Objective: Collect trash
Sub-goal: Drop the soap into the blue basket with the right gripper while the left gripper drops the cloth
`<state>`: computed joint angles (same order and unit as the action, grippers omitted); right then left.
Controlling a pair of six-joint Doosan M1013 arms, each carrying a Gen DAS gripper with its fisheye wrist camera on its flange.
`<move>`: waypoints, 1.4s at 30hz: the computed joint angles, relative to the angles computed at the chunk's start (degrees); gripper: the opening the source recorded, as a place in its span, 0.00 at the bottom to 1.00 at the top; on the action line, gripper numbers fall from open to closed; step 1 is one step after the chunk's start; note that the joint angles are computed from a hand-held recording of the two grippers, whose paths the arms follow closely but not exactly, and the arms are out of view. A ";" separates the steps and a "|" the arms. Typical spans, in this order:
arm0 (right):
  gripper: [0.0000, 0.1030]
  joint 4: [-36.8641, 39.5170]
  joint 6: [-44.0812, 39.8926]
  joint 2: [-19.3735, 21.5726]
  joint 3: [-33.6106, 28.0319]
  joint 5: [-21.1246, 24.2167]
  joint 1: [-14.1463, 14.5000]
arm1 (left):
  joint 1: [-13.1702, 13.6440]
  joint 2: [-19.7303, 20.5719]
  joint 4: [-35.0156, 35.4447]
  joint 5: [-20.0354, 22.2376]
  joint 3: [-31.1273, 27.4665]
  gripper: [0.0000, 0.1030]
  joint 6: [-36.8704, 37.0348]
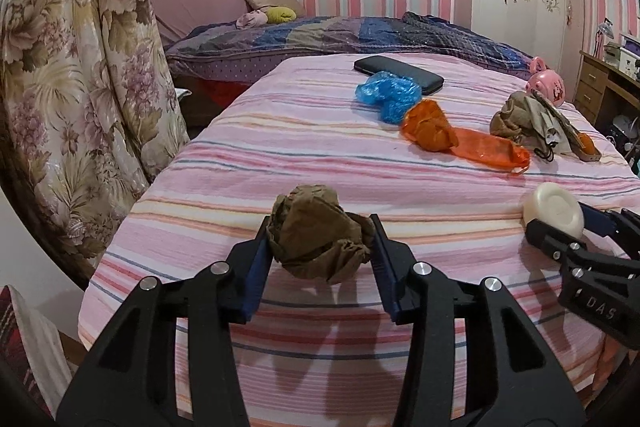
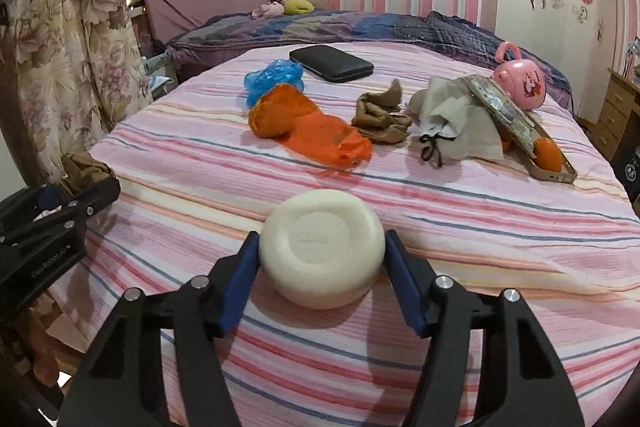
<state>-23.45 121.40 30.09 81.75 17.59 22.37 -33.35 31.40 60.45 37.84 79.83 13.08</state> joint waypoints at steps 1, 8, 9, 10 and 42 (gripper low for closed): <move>0.60 0.38 -0.04 -0.26 0.26 -0.34 -0.32 | -0.20 0.08 -0.19 0.39 -0.34 0.43 0.09; 0.60 -0.39 1.35 -3.37 2.69 -2.34 -4.07 | -2.35 1.44 -1.34 2.83 -4.39 0.43 1.52; 0.60 -1.97 2.73 -3.85 3.11 -2.73 -4.60 | -3.02 1.85 -1.15 3.31 -5.50 0.43 1.99; 0.60 -5.14 5.49 -4.54 3.71 -3.14 -5.18 | -3.59 2.17 -0.85 3.59 -6.30 0.43 2.17; 0.60 -16.78 14.95 -14.80 14.06 -3.28 -29.18 | -15.74 31.04 -32.05 6.13 -62.16 0.44 41.50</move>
<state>-40.23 136.34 15.29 95.82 14.31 -6.81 -49.09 62.44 28.40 43.97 17.67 54.58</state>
